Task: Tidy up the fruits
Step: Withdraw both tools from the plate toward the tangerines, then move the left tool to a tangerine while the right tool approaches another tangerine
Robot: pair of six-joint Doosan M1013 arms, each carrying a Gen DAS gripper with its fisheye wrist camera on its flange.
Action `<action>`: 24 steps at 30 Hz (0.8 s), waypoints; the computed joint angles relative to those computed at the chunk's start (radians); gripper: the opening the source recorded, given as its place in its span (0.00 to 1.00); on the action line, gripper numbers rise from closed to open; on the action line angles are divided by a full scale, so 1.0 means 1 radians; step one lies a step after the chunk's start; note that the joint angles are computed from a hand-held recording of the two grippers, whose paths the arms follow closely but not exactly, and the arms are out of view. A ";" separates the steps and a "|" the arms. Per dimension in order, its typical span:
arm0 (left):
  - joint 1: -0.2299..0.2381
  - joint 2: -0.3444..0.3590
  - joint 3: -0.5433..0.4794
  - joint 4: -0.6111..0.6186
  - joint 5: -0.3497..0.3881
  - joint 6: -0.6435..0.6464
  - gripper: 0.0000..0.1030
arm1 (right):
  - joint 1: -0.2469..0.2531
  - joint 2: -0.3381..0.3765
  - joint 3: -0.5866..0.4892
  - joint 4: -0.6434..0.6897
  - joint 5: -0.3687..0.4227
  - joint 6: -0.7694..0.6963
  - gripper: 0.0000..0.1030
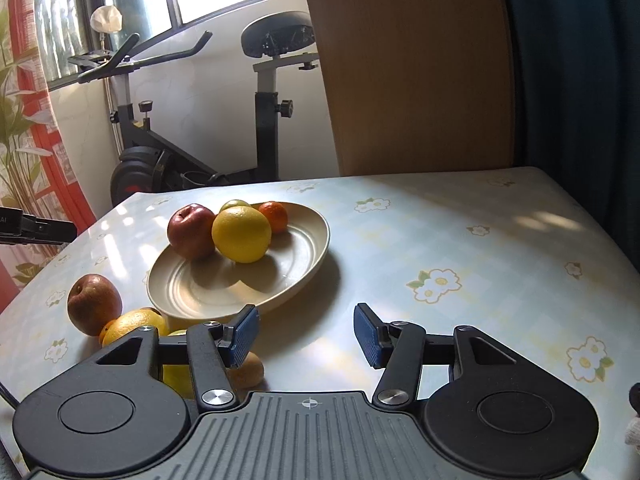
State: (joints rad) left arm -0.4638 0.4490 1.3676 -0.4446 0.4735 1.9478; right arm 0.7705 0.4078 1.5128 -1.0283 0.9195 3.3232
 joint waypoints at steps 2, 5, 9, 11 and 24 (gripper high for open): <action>-0.001 -0.012 0.023 0.000 -0.015 -0.004 0.42 | 0.010 -0.002 0.009 -0.001 0.018 0.013 0.48; -0.003 -0.027 0.052 0.005 -0.042 -0.011 0.42 | 0.023 -0.003 0.020 0.000 0.038 0.030 0.48; -0.006 -0.039 0.077 0.003 -0.065 -0.003 0.42 | 0.035 -0.005 0.029 0.017 0.032 0.012 0.48; -0.006 -0.042 0.085 0.002 -0.074 -0.007 0.42 | 0.037 -0.005 0.031 0.018 0.031 0.008 0.48; -0.006 -0.045 0.092 -0.011 -0.028 0.017 0.42 | 0.036 -0.011 0.045 0.038 0.005 0.024 0.44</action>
State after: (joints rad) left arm -0.4695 0.4045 1.4596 -0.4555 0.4453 1.9652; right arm 0.8067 0.3971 1.5575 -0.9906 0.9242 3.3471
